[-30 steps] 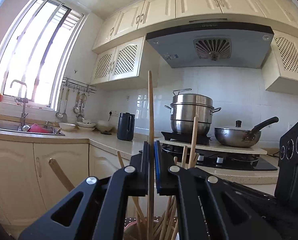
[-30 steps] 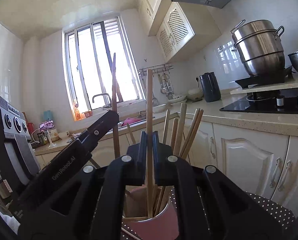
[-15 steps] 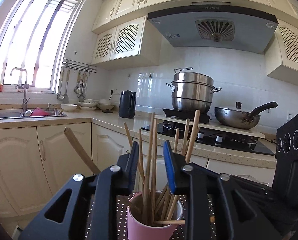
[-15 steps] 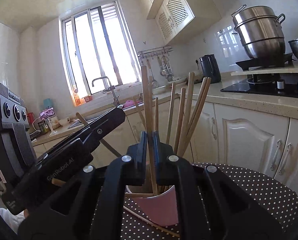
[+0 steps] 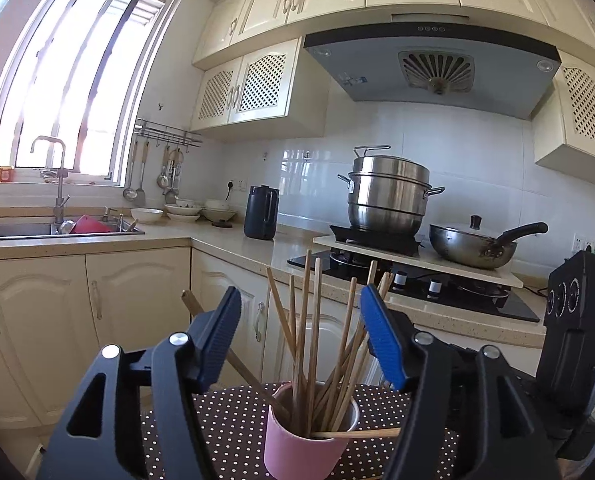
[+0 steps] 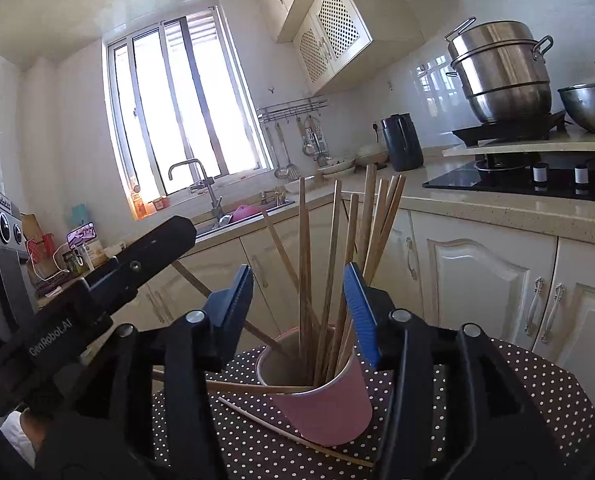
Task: Organize utensils
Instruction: 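Lower the chopsticks into the pink cup, opening both tools, then move the open left tool down to the chopstick lying beside the cup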
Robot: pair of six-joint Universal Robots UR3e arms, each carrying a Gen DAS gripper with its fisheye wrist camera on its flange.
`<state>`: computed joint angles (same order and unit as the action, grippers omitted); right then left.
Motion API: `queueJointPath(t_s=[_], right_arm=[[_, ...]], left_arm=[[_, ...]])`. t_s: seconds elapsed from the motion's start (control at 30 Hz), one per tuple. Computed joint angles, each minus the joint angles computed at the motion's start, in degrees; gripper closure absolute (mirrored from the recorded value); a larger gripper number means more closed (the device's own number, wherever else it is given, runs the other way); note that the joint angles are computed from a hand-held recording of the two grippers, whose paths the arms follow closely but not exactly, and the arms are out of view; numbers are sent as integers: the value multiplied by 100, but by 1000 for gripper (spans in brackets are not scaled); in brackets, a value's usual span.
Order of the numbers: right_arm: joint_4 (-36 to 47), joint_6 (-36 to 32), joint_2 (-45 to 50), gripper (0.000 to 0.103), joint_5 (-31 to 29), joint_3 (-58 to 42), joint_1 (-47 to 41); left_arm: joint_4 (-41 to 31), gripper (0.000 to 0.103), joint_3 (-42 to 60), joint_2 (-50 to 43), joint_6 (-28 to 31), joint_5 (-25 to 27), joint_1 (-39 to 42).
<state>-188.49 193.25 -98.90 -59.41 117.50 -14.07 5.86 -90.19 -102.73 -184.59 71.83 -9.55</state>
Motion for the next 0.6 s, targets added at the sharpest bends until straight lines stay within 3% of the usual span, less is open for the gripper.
queueJointPath(t_s=[0.43, 0.6], right_arm=[[996, -187, -1074, 52, -557, -201, 280], [1603, -424, -1459, 51, -1095, -241, 658]], left_arm=[[-384, 34, -751, 1240, 9, -163, 523], [-822, 34, -1158, 1810, 278, -288, 754]])
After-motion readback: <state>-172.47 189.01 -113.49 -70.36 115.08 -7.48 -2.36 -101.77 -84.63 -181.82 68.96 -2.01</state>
